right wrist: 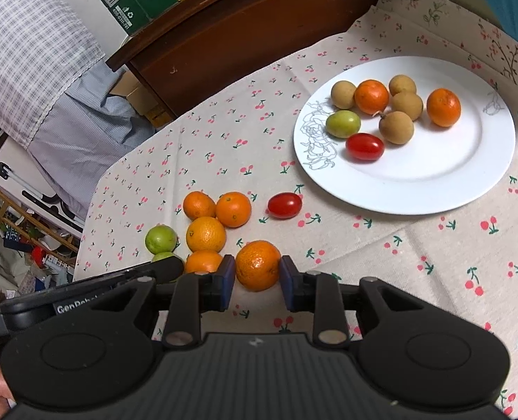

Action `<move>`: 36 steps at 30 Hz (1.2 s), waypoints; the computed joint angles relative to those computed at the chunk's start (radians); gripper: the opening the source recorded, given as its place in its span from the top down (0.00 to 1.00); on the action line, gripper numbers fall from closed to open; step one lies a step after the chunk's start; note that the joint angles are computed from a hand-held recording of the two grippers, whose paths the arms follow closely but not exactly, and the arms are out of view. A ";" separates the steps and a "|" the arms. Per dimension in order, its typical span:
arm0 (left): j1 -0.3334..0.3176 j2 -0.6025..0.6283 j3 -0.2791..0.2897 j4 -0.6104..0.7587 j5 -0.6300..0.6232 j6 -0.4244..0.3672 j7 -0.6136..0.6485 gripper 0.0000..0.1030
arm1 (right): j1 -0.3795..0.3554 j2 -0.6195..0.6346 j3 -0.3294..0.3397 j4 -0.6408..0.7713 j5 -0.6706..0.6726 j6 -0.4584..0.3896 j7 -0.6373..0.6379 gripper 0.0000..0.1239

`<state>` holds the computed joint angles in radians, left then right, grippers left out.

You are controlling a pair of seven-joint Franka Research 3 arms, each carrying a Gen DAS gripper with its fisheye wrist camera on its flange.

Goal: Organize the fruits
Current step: 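Grasp a green fruit with the left tool while the right grasps a mandarin, then carry the green fruit onto the plate and open the left tool while the right releases the mandarin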

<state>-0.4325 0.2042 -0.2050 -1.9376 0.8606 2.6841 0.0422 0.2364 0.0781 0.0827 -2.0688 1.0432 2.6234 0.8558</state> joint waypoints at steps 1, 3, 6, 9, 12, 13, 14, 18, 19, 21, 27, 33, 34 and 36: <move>-0.003 0.000 0.001 0.003 0.006 -0.007 -0.003 0.69 | 0.000 0.000 0.000 0.000 0.000 0.001 -0.001 0.78; -0.007 -0.003 0.002 0.005 0.017 -0.018 -0.015 0.68 | 0.002 -0.002 0.000 -0.002 -0.005 0.010 0.002 0.78; -0.013 -0.014 0.002 0.006 0.047 -0.043 -0.038 0.69 | -0.001 -0.007 -0.001 -0.002 0.015 0.010 -0.007 0.78; -0.012 -0.025 0.000 0.007 0.078 -0.045 -0.063 0.69 | -0.003 -0.015 -0.003 -0.001 0.044 0.006 -0.029 0.78; -0.013 -0.027 -0.005 0.018 0.104 -0.048 -0.076 0.69 | -0.005 -0.027 -0.006 0.001 0.077 -0.001 -0.055 0.78; -0.014 -0.026 -0.007 0.024 0.115 -0.054 -0.078 0.69 | -0.005 -0.031 -0.008 0.002 0.091 -0.002 -0.067 0.78; -0.016 -0.026 -0.008 0.030 0.127 -0.056 -0.080 0.68 | -0.005 -0.034 -0.010 0.005 0.098 -0.003 -0.072 0.78; -0.021 -0.026 -0.008 0.057 0.184 -0.054 -0.097 0.68 | -0.011 -0.052 -0.020 0.016 0.157 -0.005 -0.115 0.78; -0.021 -0.024 -0.008 0.067 0.193 -0.053 -0.097 0.69 | -0.013 -0.056 -0.024 0.020 0.169 -0.002 -0.124 0.78; -0.020 -0.019 -0.008 0.083 0.205 -0.040 -0.096 0.69 | -0.016 -0.059 -0.030 0.029 0.183 0.002 -0.127 0.78; -0.025 0.016 -0.001 0.142 0.202 0.002 -0.062 0.68 | -0.032 -0.054 -0.044 0.060 0.198 0.019 -0.124 0.78; -0.035 0.067 0.015 0.203 0.168 0.051 -0.009 0.68 | -0.051 -0.038 -0.050 0.080 0.137 0.023 -0.074 0.78; -0.038 0.075 0.018 0.209 0.161 0.058 0.000 0.68 | -0.053 -0.034 -0.050 0.083 0.123 0.031 -0.067 0.78; -0.042 0.101 0.022 0.236 0.131 0.071 0.033 0.69 | -0.057 -0.028 -0.050 0.086 0.092 0.045 -0.052 0.78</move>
